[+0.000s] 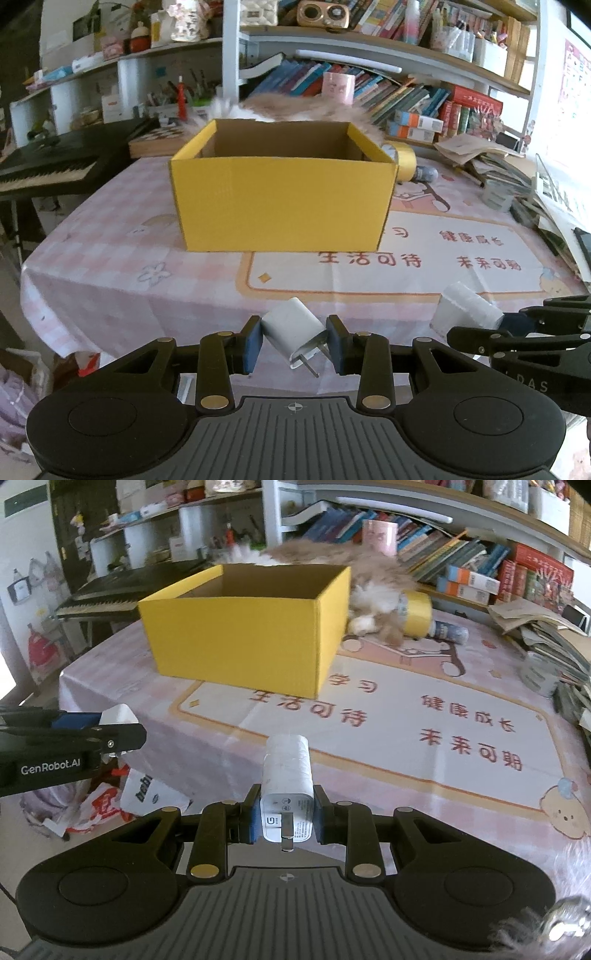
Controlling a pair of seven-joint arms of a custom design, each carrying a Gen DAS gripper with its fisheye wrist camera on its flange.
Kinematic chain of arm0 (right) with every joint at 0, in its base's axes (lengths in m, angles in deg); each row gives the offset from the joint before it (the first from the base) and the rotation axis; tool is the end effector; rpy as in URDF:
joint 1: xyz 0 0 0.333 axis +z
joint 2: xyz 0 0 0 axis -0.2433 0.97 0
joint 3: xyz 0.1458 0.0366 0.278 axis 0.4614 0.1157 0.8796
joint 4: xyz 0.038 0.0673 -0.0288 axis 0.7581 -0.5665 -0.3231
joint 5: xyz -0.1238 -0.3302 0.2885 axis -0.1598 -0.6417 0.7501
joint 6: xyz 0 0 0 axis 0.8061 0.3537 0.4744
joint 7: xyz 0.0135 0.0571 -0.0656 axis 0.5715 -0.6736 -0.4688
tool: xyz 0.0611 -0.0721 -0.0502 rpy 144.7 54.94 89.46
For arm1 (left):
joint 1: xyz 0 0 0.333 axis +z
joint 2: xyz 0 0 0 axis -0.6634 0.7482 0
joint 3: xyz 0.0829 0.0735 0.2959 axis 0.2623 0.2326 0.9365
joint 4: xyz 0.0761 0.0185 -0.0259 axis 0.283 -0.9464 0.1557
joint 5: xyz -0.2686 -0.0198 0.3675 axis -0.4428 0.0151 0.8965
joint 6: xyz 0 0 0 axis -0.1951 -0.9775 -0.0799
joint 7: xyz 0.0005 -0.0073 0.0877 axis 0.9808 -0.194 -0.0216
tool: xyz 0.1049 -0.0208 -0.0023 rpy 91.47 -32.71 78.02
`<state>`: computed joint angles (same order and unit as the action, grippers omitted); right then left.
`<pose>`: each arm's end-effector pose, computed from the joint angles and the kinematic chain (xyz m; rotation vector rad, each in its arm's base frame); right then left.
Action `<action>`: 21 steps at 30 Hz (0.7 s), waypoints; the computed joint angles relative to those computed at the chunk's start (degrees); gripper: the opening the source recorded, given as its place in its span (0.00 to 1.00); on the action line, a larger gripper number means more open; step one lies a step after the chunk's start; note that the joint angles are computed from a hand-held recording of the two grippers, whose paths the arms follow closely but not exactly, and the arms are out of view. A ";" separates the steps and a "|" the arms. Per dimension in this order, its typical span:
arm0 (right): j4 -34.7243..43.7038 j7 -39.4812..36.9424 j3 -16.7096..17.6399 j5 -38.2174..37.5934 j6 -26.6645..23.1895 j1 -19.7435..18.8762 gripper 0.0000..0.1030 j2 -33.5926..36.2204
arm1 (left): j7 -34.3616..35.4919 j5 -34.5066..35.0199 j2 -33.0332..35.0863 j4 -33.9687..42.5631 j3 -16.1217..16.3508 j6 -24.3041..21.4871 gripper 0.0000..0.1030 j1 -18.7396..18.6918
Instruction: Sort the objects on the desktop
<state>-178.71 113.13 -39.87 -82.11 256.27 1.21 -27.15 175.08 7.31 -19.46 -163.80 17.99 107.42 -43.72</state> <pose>0.6195 0.2116 0.4779 -1.8712 1.5253 -0.5877 0.6431 -0.0912 0.4744 -1.5583 1.9291 -0.9376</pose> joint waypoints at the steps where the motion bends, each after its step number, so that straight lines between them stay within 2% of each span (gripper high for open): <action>1: 0.03 -0.49 0.18 0.46 -0.04 0.13 0.23 0.00 | -0.04 0.00 -0.21 -0.28 0.08 0.03 0.35 0.09; 10: 0.41 -3.12 0.87 3.24 -1.08 1.11 0.23 0.21 | 2.61 -2.50 -1.72 -1.84 1.38 -0.71 0.35 -0.13; 21: 2.79 -9.32 1.58 10.00 -2.31 2.19 0.23 1.66 | 1.70 -1.19 -2.04 -1.81 2.40 -0.16 0.35 0.18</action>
